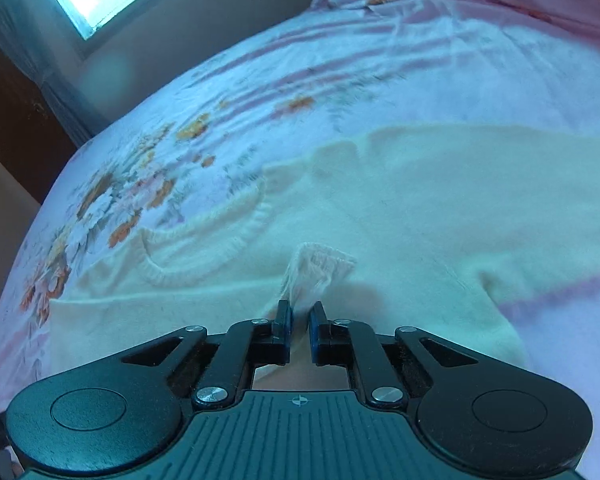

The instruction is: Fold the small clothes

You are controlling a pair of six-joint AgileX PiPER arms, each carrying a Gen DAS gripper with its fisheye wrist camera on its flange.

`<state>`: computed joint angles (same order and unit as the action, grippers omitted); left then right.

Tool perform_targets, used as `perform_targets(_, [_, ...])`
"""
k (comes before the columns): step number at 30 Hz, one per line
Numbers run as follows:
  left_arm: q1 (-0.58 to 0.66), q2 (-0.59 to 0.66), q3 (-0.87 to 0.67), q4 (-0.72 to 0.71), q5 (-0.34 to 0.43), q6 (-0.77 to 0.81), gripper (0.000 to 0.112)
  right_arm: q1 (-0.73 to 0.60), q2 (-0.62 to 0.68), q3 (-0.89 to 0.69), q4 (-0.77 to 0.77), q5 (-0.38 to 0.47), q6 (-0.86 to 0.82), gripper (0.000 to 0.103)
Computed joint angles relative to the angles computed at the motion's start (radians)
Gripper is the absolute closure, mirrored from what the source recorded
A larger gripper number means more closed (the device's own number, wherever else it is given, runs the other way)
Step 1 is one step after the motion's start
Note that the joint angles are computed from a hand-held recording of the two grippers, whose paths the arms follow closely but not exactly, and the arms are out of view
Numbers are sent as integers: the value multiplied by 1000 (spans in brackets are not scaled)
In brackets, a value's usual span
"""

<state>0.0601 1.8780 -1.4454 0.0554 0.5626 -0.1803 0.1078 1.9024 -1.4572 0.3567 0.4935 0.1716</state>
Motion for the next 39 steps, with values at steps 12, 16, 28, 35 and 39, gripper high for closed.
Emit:
perform_targets(12, [-5,-6,7,25,1,-14,61,-94,-37,97,497,1,-411,29])
perform_targets(16, [-5,-8,12,25,-4,-19,60,-76,1,50,363,-1,-314,52])
perform_targets(28, [-16,-26,77,136,-91,-160,56,33,-19,40,122,-284,-351,96])
perform_targets(35, [-44,-37,106,313,-102,-377,52,31,136,-144,-302,-49,-34,95])
perform_targets(39, [-46,-65,102,309,-109,-346,56,-14,50,-41,-198,-93,-47,88])
